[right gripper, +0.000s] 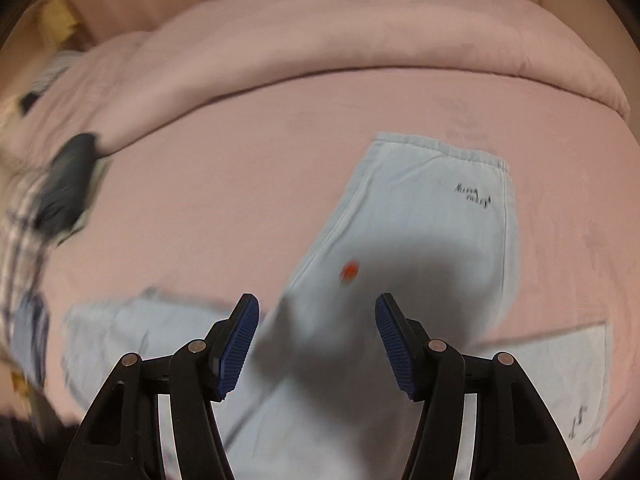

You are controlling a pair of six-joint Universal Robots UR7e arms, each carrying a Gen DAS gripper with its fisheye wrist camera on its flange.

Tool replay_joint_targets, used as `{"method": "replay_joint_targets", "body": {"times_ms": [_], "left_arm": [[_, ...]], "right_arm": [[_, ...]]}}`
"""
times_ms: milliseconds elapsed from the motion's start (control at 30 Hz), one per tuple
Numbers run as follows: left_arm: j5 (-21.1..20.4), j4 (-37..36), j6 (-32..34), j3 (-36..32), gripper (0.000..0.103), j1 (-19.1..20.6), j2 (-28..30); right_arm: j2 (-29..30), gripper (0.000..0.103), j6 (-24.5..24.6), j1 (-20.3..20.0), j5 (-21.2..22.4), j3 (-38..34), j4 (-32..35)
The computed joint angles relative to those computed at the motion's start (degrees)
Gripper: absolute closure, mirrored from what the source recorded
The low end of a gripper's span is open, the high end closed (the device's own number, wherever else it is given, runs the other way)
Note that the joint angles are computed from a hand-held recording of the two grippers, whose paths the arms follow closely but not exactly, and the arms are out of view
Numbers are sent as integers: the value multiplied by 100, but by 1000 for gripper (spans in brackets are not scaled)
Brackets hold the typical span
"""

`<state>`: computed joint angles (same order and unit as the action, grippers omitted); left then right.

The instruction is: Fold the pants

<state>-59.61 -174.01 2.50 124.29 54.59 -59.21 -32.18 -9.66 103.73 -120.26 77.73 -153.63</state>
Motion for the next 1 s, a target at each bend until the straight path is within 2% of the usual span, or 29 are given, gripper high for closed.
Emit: {"method": "replay_joint_targets", "body": {"times_ms": [100,233,267,300,367,400,500,567,600,633,733,867,933,1000], "left_arm": [[-375,367,-54,-445,68,84,408],[-244,626,14,-720,70,51,770],[-140,682,-14,-765,75,44,856],[-54,622,-14,-756,88,26,901],[47,494,-1,-712,92,-4,932],[33,405,-70,-674,93,-9,921],[102,301,-199,-583,96,-71,880],[198,209,-151,-491,97,-202,888],[209,174,-102,-439,96,-255,864],[242,94,-48,-374,96,-318,855],[419,-121,131,-234,96,-493,872],[454,-22,137,-299,96,-524,909],[537,90,132,-282,96,-581,900],[609,203,197,-251,96,-582,870]], "right_arm": [[496,42,327,-30,-203,-889,668],[1169,42,433,-19,-922,-1926,1435],[1351,42,404,-10,-1294,-2137,1564],[1441,47,328,-6,-1513,-2197,1509],[1399,77,6,-33,-1492,-1972,892],[1270,98,-73,-65,-1299,-1749,580],[749,99,-120,-172,-697,-980,-194],[213,99,-61,-285,-92,-277,-776],[-193,99,-14,-390,440,254,-1193],[-532,99,-6,-454,732,711,-1578],[-1508,99,-37,-670,1296,2088,-2848],[-2500,99,270,-1252,1831,3587,-3929],[-2781,99,509,-1671,2026,4197,-4373],[-2799,99,797,-2076,2285,4463,-4461]]}}
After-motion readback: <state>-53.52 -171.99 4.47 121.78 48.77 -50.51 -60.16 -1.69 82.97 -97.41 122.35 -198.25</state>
